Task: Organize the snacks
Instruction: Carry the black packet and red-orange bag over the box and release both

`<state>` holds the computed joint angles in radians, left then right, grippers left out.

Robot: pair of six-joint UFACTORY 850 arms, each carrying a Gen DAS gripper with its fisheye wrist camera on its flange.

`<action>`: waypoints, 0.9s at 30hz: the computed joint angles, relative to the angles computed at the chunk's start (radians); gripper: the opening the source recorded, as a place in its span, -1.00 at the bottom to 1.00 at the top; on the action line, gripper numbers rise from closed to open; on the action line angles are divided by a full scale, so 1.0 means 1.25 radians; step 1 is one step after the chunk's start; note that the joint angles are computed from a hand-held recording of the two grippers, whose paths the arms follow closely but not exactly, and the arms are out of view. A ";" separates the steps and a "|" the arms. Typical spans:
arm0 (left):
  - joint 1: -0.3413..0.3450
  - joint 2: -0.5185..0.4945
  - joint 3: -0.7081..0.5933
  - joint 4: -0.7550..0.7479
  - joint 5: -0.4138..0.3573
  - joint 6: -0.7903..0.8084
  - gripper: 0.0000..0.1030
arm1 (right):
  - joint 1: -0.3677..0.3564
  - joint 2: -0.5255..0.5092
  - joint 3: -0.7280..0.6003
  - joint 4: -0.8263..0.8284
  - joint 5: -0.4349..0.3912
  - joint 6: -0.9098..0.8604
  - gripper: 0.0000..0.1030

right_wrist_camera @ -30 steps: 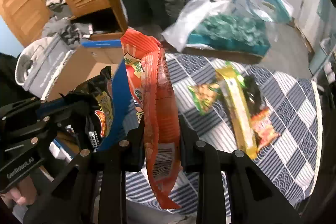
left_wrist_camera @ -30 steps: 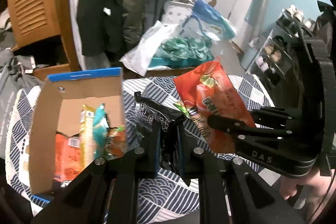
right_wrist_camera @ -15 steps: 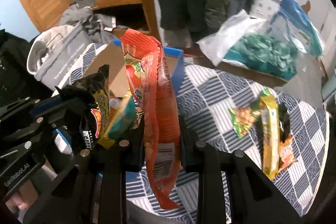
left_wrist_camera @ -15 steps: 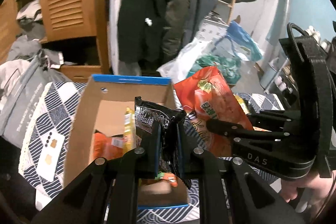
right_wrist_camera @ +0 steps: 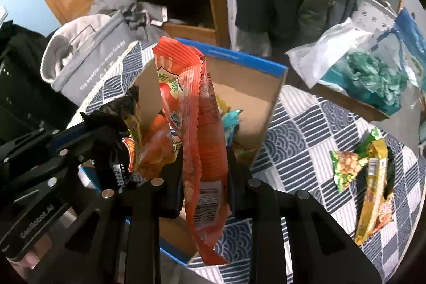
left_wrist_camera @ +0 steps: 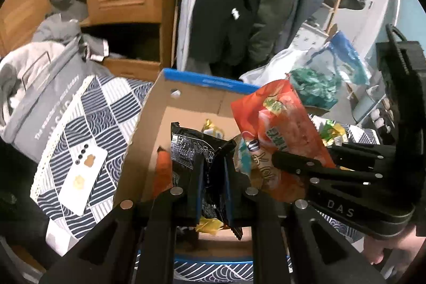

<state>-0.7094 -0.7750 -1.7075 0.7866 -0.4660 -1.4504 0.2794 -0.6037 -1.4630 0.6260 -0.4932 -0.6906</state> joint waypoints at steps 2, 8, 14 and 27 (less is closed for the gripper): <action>0.004 -0.005 0.001 -0.018 -0.004 0.012 -0.74 | 0.005 -0.010 -0.009 -0.006 -0.006 0.006 -0.54; 0.018 -0.020 -0.002 -0.107 -0.007 0.071 -0.74 | 0.016 -0.035 -0.032 -0.033 -0.019 0.027 -0.54; 0.022 -0.028 -0.011 -0.132 -0.024 0.075 -0.66 | 0.011 -0.042 -0.040 -0.030 -0.025 0.031 -0.39; 0.008 -0.025 -0.024 -0.070 -0.095 0.007 0.40 | 0.001 0.001 0.001 -0.047 0.041 0.056 0.18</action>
<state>-0.6998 -0.8067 -1.7371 0.6993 -0.5843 -1.4419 0.2807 -0.6024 -1.4620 0.5667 -0.4425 -0.6200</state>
